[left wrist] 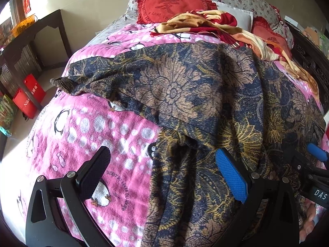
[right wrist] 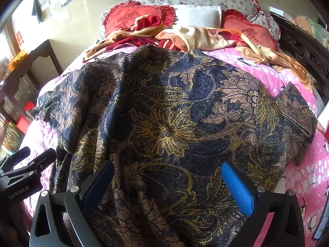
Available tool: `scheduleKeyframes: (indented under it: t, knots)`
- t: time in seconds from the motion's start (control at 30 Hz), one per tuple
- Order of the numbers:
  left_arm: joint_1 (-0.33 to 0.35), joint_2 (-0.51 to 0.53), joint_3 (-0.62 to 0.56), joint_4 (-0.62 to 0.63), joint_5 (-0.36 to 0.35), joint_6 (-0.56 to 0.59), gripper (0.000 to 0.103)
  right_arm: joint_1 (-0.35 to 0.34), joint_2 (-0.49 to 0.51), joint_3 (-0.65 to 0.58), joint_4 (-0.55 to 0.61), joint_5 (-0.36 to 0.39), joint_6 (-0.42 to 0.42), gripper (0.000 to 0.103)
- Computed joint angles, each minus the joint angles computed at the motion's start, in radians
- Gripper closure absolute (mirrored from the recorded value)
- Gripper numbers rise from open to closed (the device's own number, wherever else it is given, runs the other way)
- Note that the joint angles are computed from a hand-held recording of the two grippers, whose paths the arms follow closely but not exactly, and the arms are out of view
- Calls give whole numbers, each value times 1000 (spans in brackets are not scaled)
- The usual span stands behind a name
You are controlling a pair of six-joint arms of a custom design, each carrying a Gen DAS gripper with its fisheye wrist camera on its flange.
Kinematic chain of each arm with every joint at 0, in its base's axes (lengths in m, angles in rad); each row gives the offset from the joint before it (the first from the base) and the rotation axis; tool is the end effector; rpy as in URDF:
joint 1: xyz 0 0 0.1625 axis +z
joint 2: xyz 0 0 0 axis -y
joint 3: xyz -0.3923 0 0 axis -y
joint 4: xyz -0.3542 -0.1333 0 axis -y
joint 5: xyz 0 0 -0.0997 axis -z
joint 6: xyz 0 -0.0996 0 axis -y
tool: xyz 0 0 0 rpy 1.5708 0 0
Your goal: Fold small clothes
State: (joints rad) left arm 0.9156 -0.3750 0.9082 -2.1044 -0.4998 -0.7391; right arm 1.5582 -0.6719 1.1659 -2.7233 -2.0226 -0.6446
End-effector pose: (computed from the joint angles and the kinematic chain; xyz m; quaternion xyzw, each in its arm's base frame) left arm -0.2940 -0.7449 0.0785 -0.0362 0.8593 -0.3277 0.3911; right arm 0.0803 -0.7536 0.2289 0.2178 -0.8991 0.2299 0.3023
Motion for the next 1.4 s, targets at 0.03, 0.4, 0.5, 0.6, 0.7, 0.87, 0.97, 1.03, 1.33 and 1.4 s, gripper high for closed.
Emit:
scheduleKeyframes:
  t: [0.03, 0.4, 0.5, 0.6, 0.7, 0.87, 0.97, 1.03, 1.33, 1.4]
  knots:
    - [5, -10, 8, 2, -9, -5, 0, 1, 1, -1, 2, 1, 0, 0]
    - [105, -157, 84, 22, 66, -162, 1, 11, 11, -11, 31, 11, -10, 0]
    - [142, -160, 48, 35, 106, -192, 1, 13, 14, -13, 41, 13, -8, 0]
    - [181, -142, -19, 56, 122, -193, 1, 16, 19, -19, 49, 11, -10, 0]
    - [220, -107, -98, 57, 115, -156, 1, 18, 26, -29, 59, 5, -10, 0]
    - [257, -74, -147, -71, 68, -51, 14, 19, 43, -58, 83, -16, -5, 0]
    - [267, -60, -156, -184, 10, 70, 62, 18, 55, -83, 99, -22, 9, 0]
    - [265, -49, -178, -185, 20, 100, 90, 17, 66, -107, 113, -21, 23, 0]
    - [200, -242, 14, -220, 306, 88, 95, 13, 52, -113, 112, 6, 25, 0]
    - [174, -275, 34, -240, 371, 131, 95, 8, 46, -112, 118, 15, 41, 0]
